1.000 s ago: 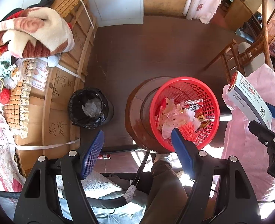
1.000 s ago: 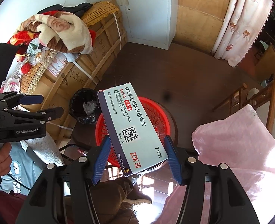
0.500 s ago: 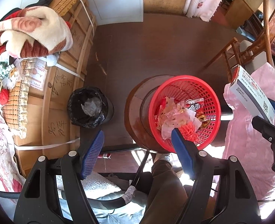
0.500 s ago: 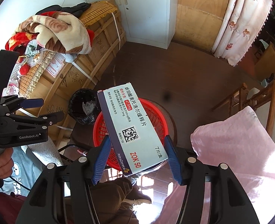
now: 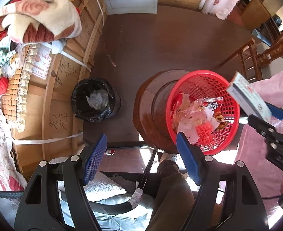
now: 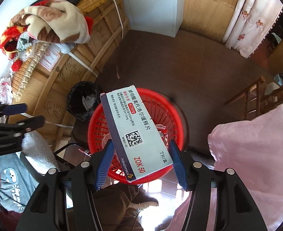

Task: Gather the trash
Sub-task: 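Open both tools to drop the cup and medicine box into the basket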

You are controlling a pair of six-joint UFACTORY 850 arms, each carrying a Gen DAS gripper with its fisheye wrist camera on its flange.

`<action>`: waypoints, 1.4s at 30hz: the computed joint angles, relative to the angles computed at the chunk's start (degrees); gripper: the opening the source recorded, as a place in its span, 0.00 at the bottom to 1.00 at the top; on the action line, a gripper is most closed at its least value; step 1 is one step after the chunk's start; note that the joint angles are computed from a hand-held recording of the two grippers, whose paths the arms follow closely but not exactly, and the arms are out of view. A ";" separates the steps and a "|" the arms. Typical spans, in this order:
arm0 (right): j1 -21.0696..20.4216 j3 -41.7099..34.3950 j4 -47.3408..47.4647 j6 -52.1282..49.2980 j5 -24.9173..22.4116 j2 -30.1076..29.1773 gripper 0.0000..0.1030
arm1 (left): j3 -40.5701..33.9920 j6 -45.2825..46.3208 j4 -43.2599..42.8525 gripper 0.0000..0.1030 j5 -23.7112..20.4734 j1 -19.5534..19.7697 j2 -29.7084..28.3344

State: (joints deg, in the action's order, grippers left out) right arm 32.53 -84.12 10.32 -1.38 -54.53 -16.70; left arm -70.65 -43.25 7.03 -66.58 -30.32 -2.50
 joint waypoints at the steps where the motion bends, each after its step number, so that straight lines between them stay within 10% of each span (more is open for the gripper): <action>1: 0.09 -0.24 -0.08 0.06 -0.17 -0.92 0.56 | 0.27 -0.03 -0.14 0.70 0.02 0.12 0.10; 21: 2.25 -4.02 -2.40 2.01 -2.55 -13.21 0.61 | 3.15 -0.06 -2.51 0.70 2.38 0.69 1.35; 42: -0.13 2.69 -2.08 4.95 0.80 3.51 0.60 | -4.75 -1.58 2.92 0.70 3.64 -4.11 -0.67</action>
